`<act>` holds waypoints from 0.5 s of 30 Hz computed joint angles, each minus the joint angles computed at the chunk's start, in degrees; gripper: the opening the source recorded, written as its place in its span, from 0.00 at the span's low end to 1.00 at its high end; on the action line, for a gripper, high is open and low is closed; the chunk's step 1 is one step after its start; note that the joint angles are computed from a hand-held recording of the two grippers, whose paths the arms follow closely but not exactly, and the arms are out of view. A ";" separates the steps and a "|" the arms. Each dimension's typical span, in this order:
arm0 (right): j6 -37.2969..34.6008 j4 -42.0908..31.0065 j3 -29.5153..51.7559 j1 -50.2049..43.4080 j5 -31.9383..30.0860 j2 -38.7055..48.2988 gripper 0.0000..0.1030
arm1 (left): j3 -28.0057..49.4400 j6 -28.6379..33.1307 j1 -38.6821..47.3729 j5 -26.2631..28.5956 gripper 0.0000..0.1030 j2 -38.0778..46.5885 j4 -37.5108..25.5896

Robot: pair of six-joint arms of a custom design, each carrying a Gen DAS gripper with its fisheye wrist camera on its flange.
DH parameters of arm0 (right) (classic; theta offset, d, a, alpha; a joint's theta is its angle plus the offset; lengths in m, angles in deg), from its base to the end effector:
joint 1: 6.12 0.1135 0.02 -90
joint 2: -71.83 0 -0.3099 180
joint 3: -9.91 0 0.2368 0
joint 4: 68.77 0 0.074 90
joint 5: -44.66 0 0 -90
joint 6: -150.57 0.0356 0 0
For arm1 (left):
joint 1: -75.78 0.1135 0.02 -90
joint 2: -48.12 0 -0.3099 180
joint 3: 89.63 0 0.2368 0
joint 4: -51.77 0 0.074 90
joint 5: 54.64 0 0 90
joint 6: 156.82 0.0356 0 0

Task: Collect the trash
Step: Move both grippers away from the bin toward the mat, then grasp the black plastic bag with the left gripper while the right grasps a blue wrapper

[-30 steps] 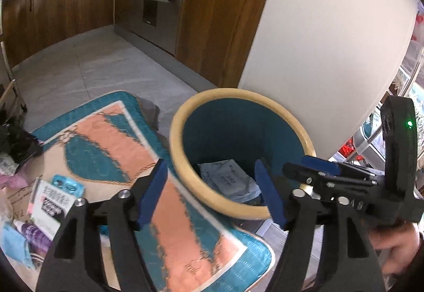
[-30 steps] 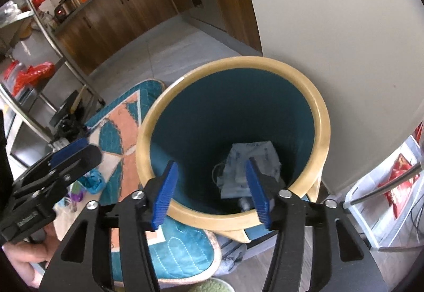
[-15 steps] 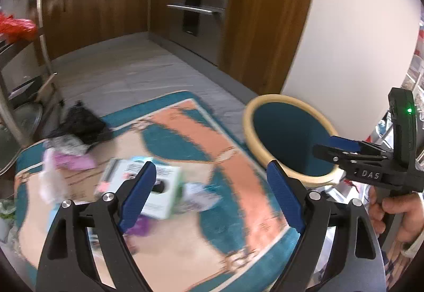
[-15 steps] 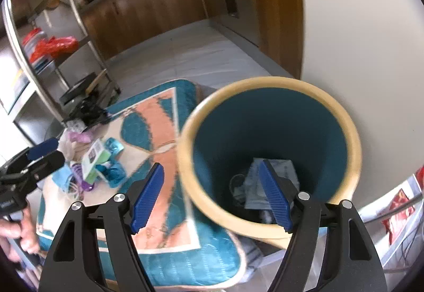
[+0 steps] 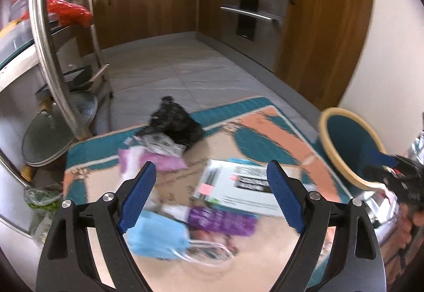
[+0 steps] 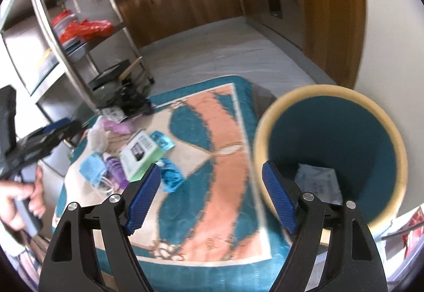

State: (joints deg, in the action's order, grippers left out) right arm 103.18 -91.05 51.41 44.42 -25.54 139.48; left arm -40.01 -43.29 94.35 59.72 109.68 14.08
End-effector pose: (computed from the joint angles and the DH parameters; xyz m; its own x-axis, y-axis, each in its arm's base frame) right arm 0.1275 0.1360 0.2153 -0.7450 0.0972 -0.6599 -0.1076 0.9589 0.2627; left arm 0.1687 0.0412 0.2559 -0.6769 0.1563 -0.7193 0.2545 0.9666 -0.0295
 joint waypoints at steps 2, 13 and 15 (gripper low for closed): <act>-0.17 0.86 1.19 1.44 0.12 2.39 0.77 | 0.66 -0.25 0.24 -1.50 0.82 3.61 4.02; -0.51 3.87 2.90 2.74 -1.21 8.43 0.77 | 6.43 -1.13 -3.82 -7.87 0.81 21.86 17.85; -0.54 4.07 2.83 2.56 -1.51 8.87 0.77 | 7.23 -0.48 -4.86 -8.77 0.80 24.72 19.44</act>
